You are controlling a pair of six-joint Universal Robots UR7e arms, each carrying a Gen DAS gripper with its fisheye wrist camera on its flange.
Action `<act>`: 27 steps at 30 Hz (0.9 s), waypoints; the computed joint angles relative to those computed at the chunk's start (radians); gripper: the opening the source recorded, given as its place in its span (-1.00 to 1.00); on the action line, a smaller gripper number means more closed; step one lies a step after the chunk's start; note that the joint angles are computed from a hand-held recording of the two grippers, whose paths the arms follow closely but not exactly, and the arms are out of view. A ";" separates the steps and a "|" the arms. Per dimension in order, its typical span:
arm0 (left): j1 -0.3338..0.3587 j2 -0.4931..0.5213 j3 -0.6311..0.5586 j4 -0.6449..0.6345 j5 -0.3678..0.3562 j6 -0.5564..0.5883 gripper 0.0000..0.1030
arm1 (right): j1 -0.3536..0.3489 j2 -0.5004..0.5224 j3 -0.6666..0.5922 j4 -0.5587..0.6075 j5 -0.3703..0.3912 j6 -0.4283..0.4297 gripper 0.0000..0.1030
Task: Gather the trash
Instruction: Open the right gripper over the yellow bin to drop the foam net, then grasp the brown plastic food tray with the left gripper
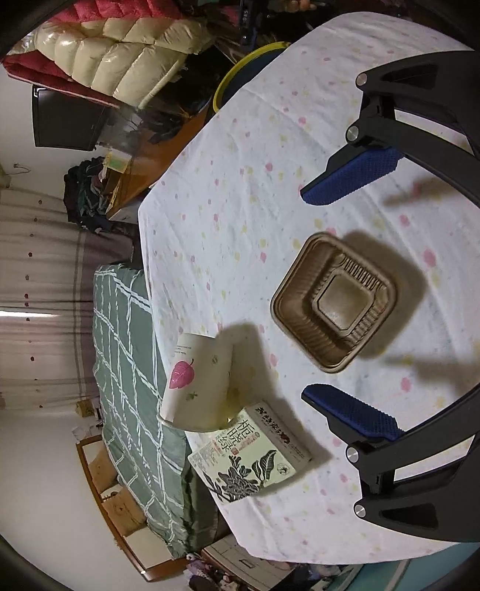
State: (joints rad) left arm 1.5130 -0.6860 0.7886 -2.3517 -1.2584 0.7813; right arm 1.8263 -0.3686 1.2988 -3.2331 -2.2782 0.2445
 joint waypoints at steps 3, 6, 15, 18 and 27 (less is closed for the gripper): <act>0.008 0.034 -0.068 0.060 -0.013 -0.003 0.88 | 0.002 0.005 -0.015 0.010 0.006 -0.003 -0.46; 0.016 0.067 -0.132 0.117 -0.025 -0.003 0.89 | 0.002 0.009 -0.028 0.025 0.012 -0.005 -0.44; 0.022 0.126 -0.231 0.194 -0.012 0.012 0.89 | -0.001 0.025 -0.063 0.062 0.030 -0.006 -0.40; 0.020 0.133 -0.241 0.204 -0.006 0.018 0.89 | -0.002 0.031 -0.074 0.074 0.038 -0.006 -0.40; 0.007 0.144 -0.229 0.186 0.050 0.040 0.63 | 0.002 0.037 -0.080 0.072 0.043 -0.009 -0.40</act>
State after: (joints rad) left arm 1.5198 -0.5420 0.5600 -2.1659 -1.2087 0.8217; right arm 1.8283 -0.3313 1.2192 -3.1610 -2.2356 0.2354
